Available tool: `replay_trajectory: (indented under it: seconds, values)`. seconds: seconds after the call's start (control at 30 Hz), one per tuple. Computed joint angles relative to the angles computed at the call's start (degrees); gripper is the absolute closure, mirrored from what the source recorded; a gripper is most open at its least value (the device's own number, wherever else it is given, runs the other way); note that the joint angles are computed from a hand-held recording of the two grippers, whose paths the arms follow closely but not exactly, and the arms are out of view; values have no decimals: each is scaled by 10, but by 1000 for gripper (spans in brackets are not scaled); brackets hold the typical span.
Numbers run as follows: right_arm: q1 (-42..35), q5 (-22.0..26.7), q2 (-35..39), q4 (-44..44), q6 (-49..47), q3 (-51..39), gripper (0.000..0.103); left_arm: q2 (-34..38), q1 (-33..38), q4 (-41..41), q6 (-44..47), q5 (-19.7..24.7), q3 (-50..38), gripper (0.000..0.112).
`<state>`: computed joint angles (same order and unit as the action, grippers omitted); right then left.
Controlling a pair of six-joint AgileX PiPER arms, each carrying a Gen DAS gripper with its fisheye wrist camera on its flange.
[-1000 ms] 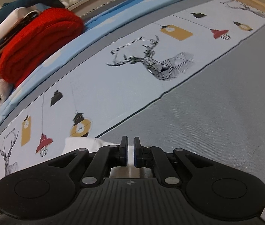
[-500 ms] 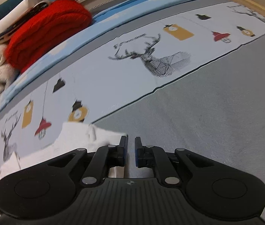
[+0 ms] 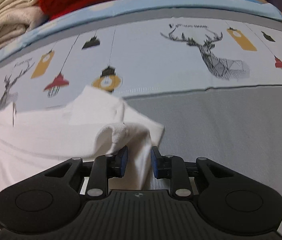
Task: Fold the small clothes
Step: 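Lower the folded hem onto the shirt with both tools and release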
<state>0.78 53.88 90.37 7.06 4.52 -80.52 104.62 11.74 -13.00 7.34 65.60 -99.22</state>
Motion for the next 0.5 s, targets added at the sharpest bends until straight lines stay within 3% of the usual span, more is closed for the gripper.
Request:
replay_trajectory:
  seconds: [0.1,0.17,0.2,0.3,0.43,0.5]
  values:
    - [1,-20,19,3,24,-18,77,17,6,-19,-6,2,-16,73]
    - [-2,-33,28,16,26,-26,77,23,10,-38,3,-5,-23,87]
    - [-2,-39,32,22,24,-29,77,25,11,-47,11,-12,-27,104]
    - [-5,-58,38,47,8,-34,100,16,10,-60,27,-58,-22,106]
    - [-10,-138,25,35,82,-17,100,-11,6,-90,59,-158,14,107]
    - [-19,-175,18,26,146,-7,100,-12,-9,-50,44,-194,17,107]
